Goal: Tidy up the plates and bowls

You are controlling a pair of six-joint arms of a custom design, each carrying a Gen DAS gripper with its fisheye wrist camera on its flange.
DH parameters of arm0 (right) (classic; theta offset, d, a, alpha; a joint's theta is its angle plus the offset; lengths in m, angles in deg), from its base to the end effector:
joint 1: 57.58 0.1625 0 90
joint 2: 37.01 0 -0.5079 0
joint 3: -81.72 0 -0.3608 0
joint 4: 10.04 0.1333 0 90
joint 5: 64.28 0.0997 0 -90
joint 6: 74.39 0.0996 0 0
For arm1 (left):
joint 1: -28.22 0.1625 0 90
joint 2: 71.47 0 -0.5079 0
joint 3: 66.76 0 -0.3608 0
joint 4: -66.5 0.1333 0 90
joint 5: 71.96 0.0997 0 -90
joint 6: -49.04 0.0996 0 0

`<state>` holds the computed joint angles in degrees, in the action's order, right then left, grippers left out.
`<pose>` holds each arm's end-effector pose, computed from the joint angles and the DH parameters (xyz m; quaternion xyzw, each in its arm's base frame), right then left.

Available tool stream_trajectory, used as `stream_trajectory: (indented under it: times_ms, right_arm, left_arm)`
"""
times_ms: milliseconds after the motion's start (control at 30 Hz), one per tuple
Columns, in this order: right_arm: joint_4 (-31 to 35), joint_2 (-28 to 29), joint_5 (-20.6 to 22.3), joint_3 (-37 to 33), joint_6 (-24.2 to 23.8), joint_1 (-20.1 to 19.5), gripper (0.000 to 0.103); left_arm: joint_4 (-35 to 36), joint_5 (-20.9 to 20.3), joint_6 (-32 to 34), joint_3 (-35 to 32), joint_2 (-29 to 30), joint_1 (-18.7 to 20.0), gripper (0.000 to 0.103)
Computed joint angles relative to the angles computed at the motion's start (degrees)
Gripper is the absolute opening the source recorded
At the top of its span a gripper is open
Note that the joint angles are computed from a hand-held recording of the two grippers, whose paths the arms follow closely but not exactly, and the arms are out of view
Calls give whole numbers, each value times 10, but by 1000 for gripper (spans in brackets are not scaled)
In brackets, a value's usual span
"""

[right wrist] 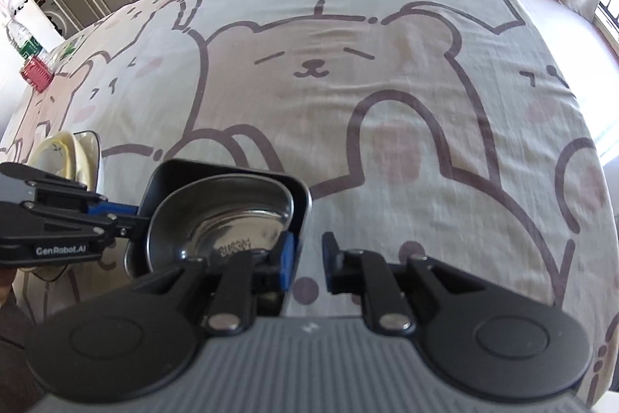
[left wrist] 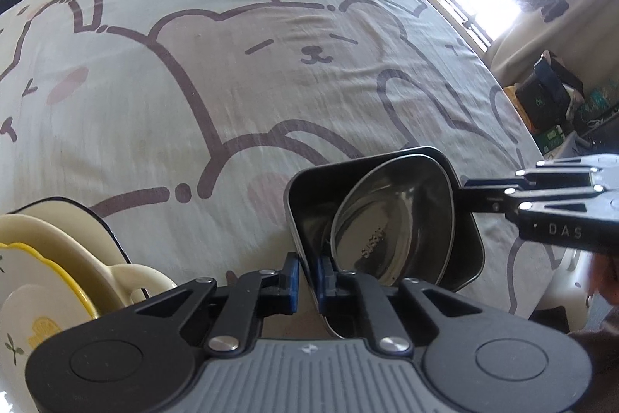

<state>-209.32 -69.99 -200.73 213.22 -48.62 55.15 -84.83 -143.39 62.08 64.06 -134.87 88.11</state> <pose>0.2431 -0.4222 0.0334 -0.0612 -0.9136 0.2398 0.3226 -0.0855 -0.4765 0.1790 0.3704 0.9133 0.0279 0.1671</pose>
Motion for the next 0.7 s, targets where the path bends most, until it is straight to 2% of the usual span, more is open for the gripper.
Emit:
stream_trajectory:
  times_ms: [200, 467, 700]
  right_arm:
    - [37, -3, 12, -6, 4, -6, 19]
    - [42, 5, 13, -14, 1, -7, 11]
    - [38, 1, 28, -14, 35, -18, 8]
  left_arm:
    - [-13, -9, -33, 0, 1, 7, 9]
    - [-25, -14, -46, 5, -1, 10, 9]
    - [-27, -15, -48, 5, -1, 10, 8]
